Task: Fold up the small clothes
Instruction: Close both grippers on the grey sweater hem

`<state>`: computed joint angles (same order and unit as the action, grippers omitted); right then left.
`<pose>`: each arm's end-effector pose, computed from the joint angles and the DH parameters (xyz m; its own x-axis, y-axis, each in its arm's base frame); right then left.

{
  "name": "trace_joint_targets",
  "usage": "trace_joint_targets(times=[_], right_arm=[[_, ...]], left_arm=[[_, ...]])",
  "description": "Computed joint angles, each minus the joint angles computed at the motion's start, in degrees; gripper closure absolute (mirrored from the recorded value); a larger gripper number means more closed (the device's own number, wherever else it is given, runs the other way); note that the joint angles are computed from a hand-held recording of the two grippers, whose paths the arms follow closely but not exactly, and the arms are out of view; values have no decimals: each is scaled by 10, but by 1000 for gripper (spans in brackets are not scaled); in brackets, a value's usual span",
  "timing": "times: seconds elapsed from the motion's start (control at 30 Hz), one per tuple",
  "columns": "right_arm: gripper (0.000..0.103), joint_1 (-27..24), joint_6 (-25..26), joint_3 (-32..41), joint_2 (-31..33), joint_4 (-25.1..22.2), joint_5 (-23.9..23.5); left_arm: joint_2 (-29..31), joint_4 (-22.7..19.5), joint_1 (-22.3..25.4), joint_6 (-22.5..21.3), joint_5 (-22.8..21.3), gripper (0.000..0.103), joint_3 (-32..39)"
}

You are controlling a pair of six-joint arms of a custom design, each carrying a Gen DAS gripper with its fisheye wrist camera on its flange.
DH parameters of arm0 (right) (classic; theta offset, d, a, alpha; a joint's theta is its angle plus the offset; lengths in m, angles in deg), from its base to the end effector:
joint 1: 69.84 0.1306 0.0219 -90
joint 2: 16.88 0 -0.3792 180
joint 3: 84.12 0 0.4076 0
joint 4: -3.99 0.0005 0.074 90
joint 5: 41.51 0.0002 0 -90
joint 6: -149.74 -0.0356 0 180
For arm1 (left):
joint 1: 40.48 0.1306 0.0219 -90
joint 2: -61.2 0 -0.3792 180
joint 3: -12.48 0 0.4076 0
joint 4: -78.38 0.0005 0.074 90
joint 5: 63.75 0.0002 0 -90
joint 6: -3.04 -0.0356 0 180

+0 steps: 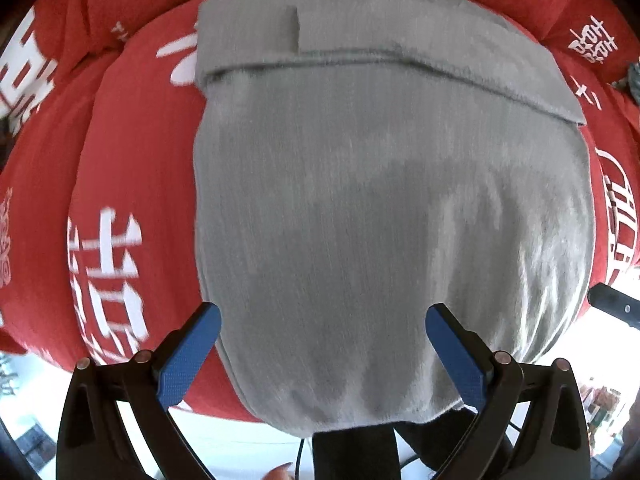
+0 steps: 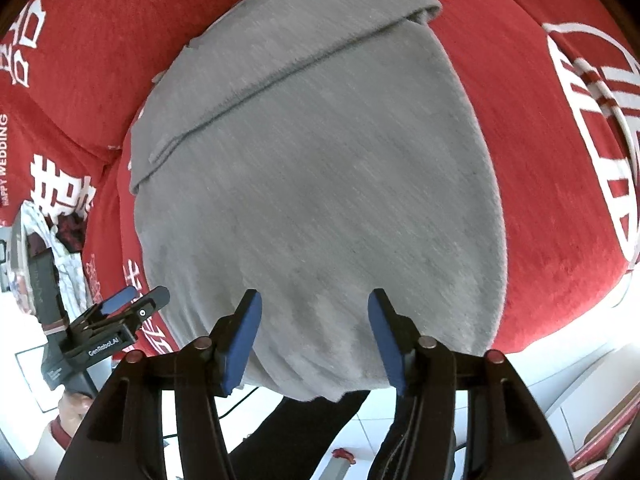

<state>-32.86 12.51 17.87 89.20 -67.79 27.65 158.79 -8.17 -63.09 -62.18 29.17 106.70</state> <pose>0.4396 0.3463 0.3618 -0.9897 0.1136 0.0875 0.1398 0.8997 0.4135 0.4411 -0.1862 0.3730 -0.9991 -0.0374 0.0201 -0.0383 0.9982 -0.0468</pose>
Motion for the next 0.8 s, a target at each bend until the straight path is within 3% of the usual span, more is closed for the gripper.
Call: trace_joint_targets(times=[0.17,0.3,0.57,0.7,0.8], right_arm=[[44,-5,8,-75,-56,16,-1],[44,-12,27,-131,-92,10,-2],[44,-21,60,-230,-129,-1,-20],[44,-19,75,-258,-120,15,-44],[44,-13,80,-274,-116,53,-54]], left_arm=[[-39,-2,-36,30,-10,0,-47],[-87,7,-54,62,35,0,-106],[-167,37,-55,107,85,0,-220],[-175,63,-47,122,118,0,-248],[-174,82,-36,123,140,0,-262]])
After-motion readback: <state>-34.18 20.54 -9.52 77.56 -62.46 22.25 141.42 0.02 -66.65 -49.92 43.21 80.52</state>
